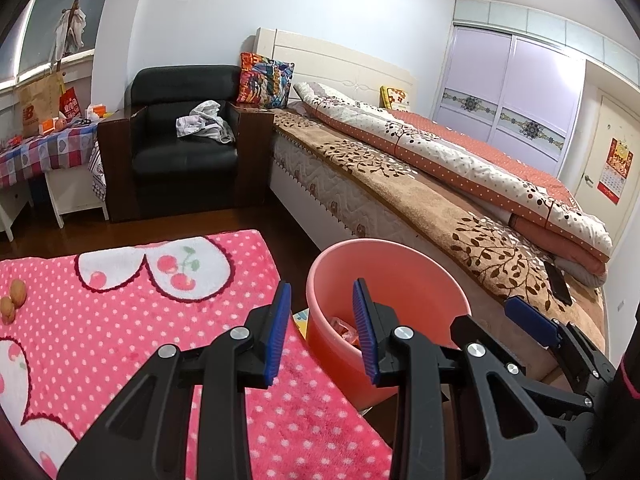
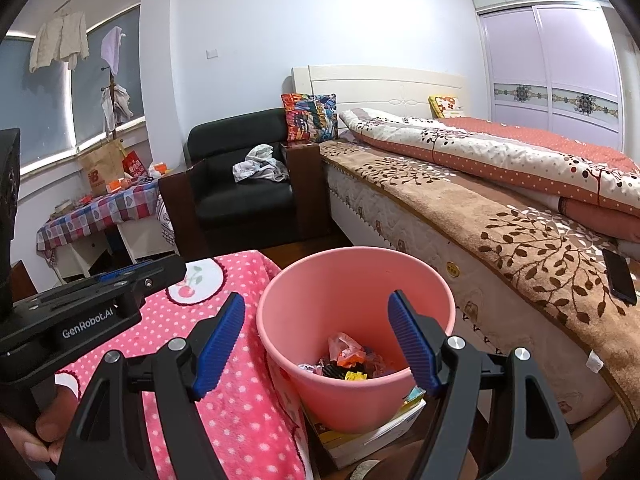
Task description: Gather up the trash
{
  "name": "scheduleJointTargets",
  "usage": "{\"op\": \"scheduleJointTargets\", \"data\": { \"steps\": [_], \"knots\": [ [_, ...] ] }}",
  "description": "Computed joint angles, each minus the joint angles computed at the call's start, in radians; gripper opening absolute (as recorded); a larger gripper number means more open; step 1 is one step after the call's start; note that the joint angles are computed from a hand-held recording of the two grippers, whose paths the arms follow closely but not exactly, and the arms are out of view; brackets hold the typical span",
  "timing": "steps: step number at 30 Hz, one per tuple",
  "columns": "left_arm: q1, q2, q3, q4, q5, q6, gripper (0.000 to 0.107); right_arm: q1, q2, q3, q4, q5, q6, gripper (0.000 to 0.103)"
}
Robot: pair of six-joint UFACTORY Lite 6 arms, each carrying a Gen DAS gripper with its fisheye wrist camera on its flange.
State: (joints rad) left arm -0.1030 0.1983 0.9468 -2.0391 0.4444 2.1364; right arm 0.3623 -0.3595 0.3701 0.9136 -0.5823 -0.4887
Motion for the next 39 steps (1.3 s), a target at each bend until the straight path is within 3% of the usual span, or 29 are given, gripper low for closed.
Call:
{"op": "scheduleJointTargets", "data": {
  "steps": [39],
  "knots": [
    [-0.004, 0.033, 0.008, -0.010, 0.005, 0.020, 0.032, -0.051, 0.033, -0.012, -0.102, 0.007, 0.085, 0.073]
  ]
}}
